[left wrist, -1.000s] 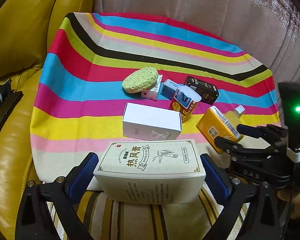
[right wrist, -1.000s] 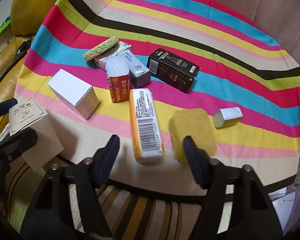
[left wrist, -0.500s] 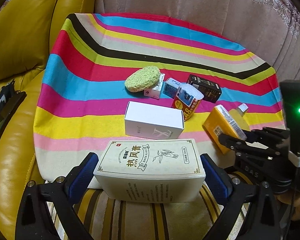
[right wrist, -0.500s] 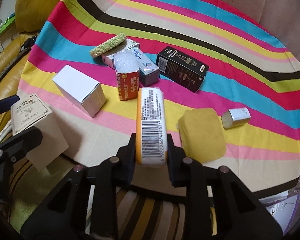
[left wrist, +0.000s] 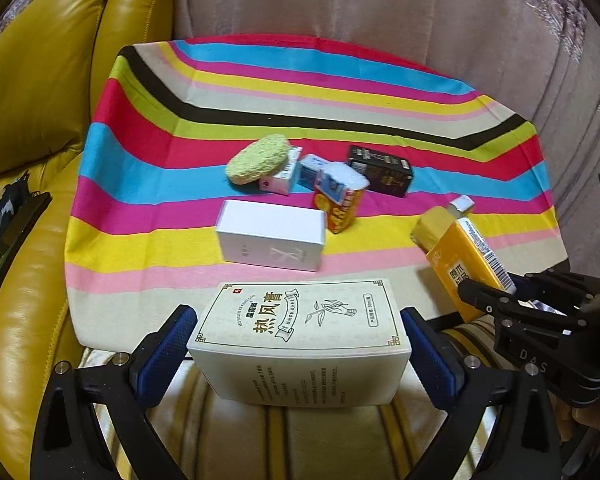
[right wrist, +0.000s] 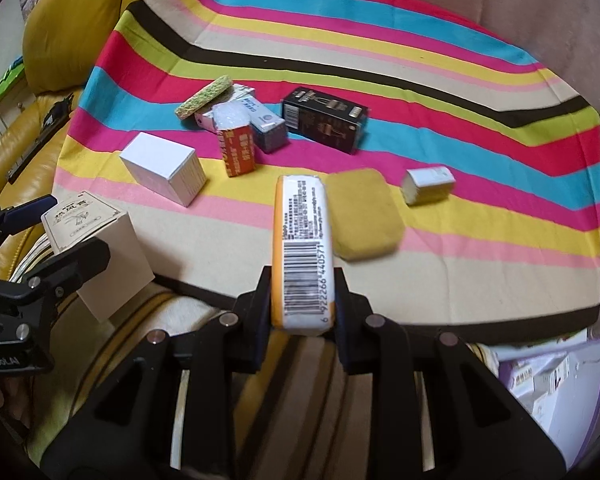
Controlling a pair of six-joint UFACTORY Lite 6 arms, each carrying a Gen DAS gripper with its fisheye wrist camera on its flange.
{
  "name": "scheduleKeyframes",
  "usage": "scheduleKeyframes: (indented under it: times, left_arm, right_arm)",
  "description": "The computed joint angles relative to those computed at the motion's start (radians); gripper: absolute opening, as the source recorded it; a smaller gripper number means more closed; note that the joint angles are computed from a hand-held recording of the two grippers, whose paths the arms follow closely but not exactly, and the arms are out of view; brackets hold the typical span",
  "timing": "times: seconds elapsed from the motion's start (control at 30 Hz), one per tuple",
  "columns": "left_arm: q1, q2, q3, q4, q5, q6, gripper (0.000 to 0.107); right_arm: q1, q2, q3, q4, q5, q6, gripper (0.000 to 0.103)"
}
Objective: Organize objects
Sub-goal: 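Grasp orange barcode box with right tool while left tool holds cream box, then carry both boxes into the purple-rimmed box and open both tools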
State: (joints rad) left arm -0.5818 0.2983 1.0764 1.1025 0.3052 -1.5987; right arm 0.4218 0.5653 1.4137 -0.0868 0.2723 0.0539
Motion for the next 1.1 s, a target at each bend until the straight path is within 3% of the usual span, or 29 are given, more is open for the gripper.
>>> scheduleKeyframes:
  times: [0.3, 0.57, 1.1]
  left_arm:
    - [-0.076, 0.023, 0.048, -0.016, 0.015, 0.001, 0.101]
    - [-0.165, 0.122, 0.191, -0.121, 0.053, 0.104, 0.101]
    - [-0.313, 0.445, 0.684, -0.414, 0.158, 0.456, 0.101]
  right_arm:
    - [-0.061, -0.149, -0.186, -0.173, -0.037, 0.201, 0.031]
    - [-0.138, -0.264, -0.31, -0.24, -0.063, 0.27, 0.03]
    - [-0.432, -0.377, -0.477, 0.192, -0.124, -0.23, 0.03]
